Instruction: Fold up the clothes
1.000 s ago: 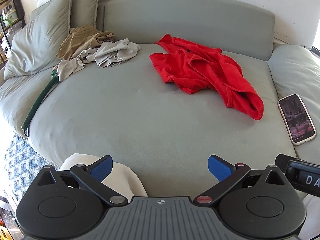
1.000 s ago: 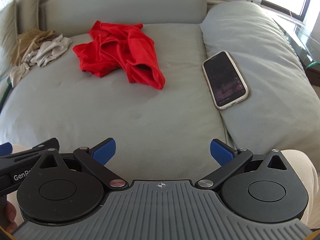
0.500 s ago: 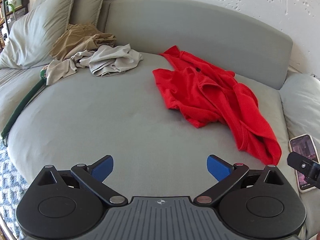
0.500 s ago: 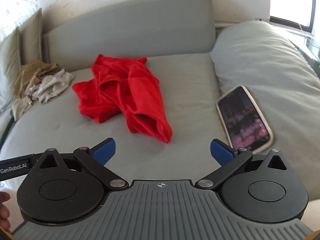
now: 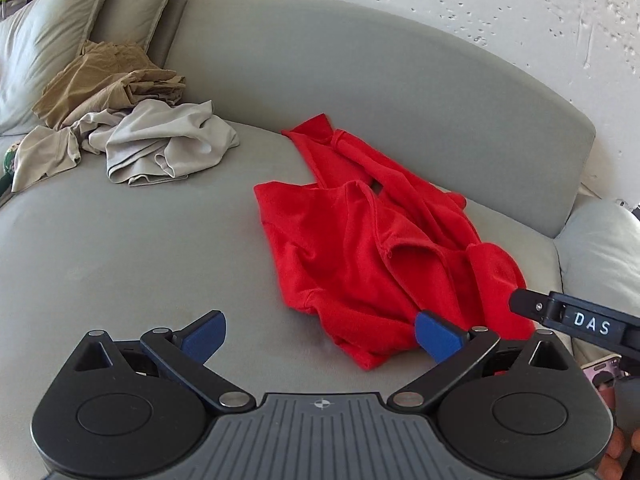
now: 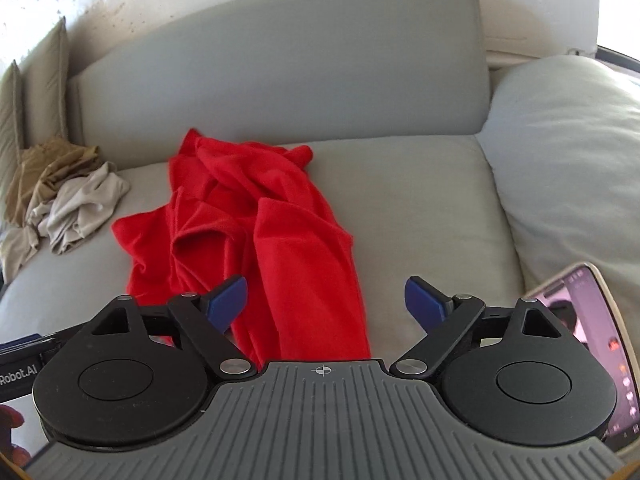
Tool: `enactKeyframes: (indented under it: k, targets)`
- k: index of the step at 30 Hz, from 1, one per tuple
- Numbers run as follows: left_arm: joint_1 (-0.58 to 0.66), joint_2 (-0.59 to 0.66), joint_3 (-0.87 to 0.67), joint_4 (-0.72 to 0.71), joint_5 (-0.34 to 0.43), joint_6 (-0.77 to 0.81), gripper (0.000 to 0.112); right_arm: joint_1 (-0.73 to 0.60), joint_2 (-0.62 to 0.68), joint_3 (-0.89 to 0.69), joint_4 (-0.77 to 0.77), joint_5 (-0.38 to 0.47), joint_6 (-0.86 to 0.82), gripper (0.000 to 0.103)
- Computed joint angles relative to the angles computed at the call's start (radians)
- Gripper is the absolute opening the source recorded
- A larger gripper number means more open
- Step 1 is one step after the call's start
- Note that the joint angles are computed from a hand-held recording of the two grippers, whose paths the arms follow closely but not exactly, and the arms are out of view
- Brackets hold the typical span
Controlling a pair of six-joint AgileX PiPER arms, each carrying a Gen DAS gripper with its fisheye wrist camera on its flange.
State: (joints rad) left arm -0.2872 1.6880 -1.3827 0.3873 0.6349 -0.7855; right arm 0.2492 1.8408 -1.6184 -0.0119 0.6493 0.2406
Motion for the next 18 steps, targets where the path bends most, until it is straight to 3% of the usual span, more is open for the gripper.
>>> enactKeyframes:
  k: [6, 7, 8, 9, 10, 14, 16, 18]
  targets:
    - [0.031, 0.029, 0.026, -0.019, -0.057, 0.037, 0.101, 0.021, 0.238, -0.326, 0.002, 0.144, -0.045, 0.083]
    - [0.035, 0.029, 0.032, -0.029, -0.067, 0.054, 0.101, 0.031, 0.275, -0.378, -0.031, 0.176, -0.035, 0.07]
    - [0.036, 0.026, 0.041, -0.029, -0.074, 0.061, 0.101, 0.041, 0.313, -0.43, -0.065, 0.211, -0.025, 0.035]
    - [0.04, 0.022, 0.049, -0.042, -0.079, 0.07, 0.101, 0.036, 0.325, -0.443, -0.082, 0.218, 0.011, 0.013]
    - [0.045, 0.017, 0.056, -0.055, -0.084, 0.079, 0.1, 0.029, 0.328, -0.438, -0.096, 0.21, 0.052, 0.004]
    - [0.069, 0.006, 0.076, -0.13, -0.106, 0.117, 0.1, -0.069, 0.212, -0.259, -0.165, 0.071, 0.313, 0.004]
    - [0.073, 0.002, 0.09, -0.16, -0.134, 0.147, 0.099, -0.133, 0.185, -0.224, -0.189, 0.059, 0.411, 0.004]
    - [0.071, 0.0, 0.103, -0.181, -0.157, 0.169, 0.098, -0.194, 0.178, -0.217, -0.14, 0.078, 0.406, 0.006]
